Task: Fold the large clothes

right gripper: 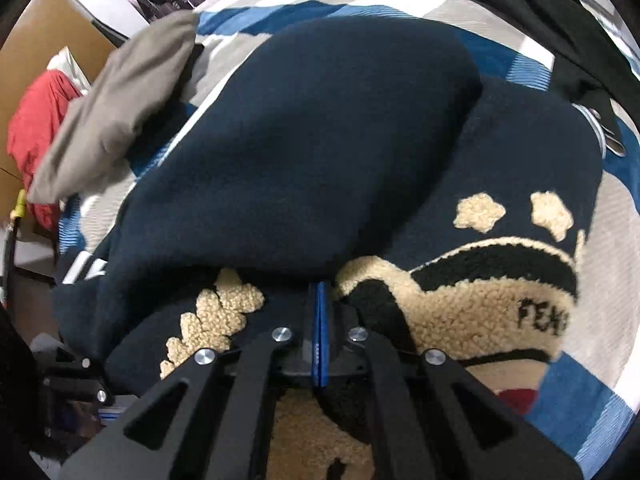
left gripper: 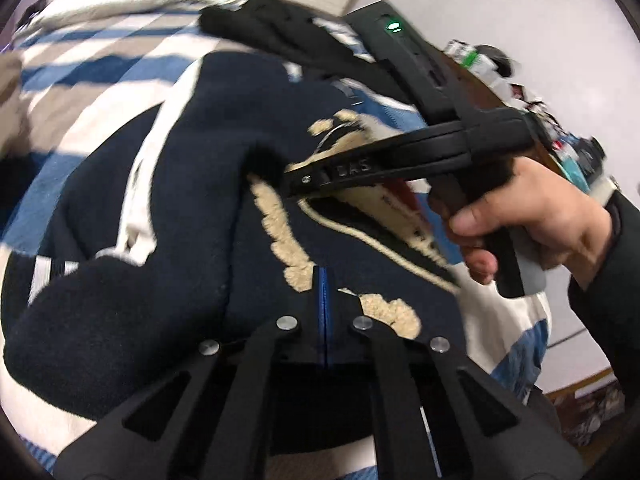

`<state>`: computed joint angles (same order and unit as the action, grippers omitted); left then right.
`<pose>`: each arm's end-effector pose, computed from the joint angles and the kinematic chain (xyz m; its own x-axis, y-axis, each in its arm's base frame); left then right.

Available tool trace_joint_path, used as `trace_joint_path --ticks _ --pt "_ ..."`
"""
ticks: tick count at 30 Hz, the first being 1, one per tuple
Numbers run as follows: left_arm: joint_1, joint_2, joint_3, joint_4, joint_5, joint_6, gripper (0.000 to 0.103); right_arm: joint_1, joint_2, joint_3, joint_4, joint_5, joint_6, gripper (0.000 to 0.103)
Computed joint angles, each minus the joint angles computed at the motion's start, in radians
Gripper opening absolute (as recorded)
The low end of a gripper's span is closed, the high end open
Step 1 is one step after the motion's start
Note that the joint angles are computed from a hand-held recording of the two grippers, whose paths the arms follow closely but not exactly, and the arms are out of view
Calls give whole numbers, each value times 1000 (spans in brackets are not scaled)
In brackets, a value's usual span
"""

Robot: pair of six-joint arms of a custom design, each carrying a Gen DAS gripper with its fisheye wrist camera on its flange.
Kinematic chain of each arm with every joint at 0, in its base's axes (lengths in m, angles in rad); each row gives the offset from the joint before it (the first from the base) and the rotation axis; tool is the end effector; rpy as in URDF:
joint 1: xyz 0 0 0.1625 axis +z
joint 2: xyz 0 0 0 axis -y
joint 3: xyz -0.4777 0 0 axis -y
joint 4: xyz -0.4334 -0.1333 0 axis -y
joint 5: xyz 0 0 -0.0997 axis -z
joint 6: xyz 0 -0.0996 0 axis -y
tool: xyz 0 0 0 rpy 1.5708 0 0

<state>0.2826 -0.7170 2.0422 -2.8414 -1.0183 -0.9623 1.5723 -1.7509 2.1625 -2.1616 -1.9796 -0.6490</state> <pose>-0.4864 -0.3345 -0.0341 -0.9068 0.2434 -0.3443 0.3759 0.8364 -0.3988 0.0943 -0.4259 0.3869 -0.7302 -0.5394 0.4194 -0.5558 0.8259 0.0944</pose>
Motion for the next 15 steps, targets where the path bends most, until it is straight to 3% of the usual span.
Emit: trace_joint_path --ticks 3,5,8,15 --pt "3 1 36 -41 -6 -20 4 10 9 -17 27 8 9 1" --pt "-7 2 48 -55 3 -21 4 10 -2 -57 98 75 35 0" --pt "-19 7 61 -69 21 -27 4 53 -19 -72 96 134 32 0" --pt "-27 14 62 -64 55 -38 4 108 156 -67 48 12 125 0"
